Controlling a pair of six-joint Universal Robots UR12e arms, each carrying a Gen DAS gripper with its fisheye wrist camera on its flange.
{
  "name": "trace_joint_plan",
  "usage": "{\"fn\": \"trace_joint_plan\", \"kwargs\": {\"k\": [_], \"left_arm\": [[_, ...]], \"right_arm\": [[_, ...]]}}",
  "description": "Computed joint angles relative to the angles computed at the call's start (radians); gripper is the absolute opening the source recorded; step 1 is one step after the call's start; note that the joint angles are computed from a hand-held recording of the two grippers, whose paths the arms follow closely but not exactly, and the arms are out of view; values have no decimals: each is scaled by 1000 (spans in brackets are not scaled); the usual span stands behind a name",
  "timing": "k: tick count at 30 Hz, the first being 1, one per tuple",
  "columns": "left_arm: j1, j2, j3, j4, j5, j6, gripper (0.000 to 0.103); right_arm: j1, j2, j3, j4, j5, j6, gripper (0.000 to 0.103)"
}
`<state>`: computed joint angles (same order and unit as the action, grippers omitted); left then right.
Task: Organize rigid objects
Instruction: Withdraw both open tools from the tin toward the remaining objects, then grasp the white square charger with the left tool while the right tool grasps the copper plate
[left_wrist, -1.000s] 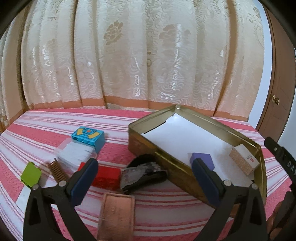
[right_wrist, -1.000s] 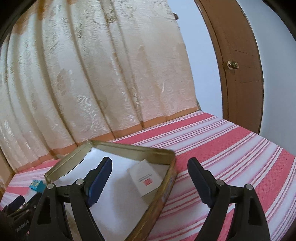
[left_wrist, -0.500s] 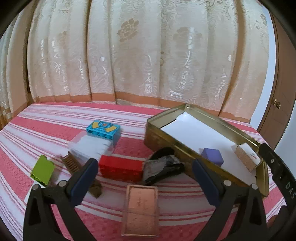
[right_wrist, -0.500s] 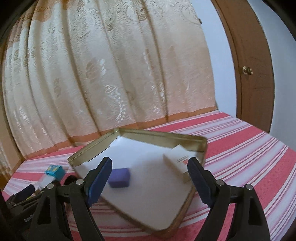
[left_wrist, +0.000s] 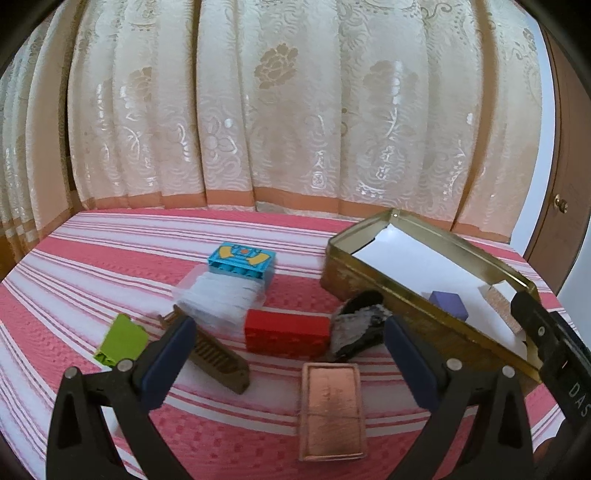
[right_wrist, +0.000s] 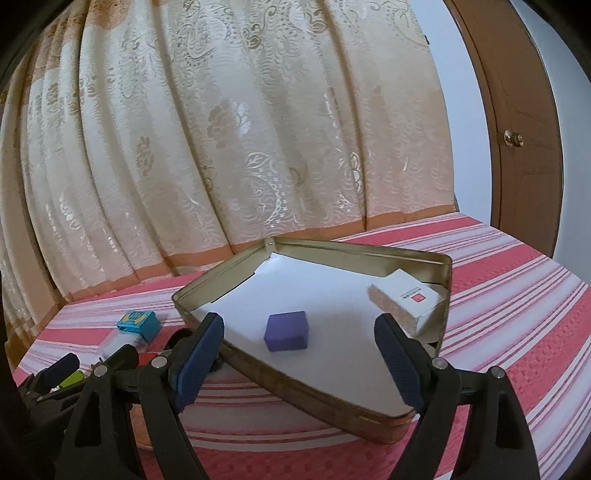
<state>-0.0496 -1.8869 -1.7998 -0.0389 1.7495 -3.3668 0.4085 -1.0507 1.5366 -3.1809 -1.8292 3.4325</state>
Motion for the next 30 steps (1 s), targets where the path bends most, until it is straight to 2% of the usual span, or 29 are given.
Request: {"fn": "trace_joint_plan", "kwargs": {"k": [7, 13, 15, 17, 21, 25, 30], "left_arm": [[25, 22, -29, -1, -16, -4, 103], [64, 51, -62, -40, -52, -34, 103], [84, 63, -74, -58, -78, -43, 103], [99, 72, -83, -83, -91, -55, 103], [122, 94, -110, -105, -92, -72, 103], [138, 112, -127, -134, -105, -52, 103], [153, 127, -130, -216, -128, 3, 102]], "right_arm": [[6, -1, -5, 37, 38, 12, 86], [13, -1, -23, 131, 97, 20, 86], [23, 3, -30, 142, 75, 1, 86], [24, 4, -37, 170, 107, -10, 86], [31, 11, -56, 230, 134, -19, 86], [37, 17, -72, 263, 158, -36, 86], [55, 35, -116, 354, 160, -70, 85]]}}
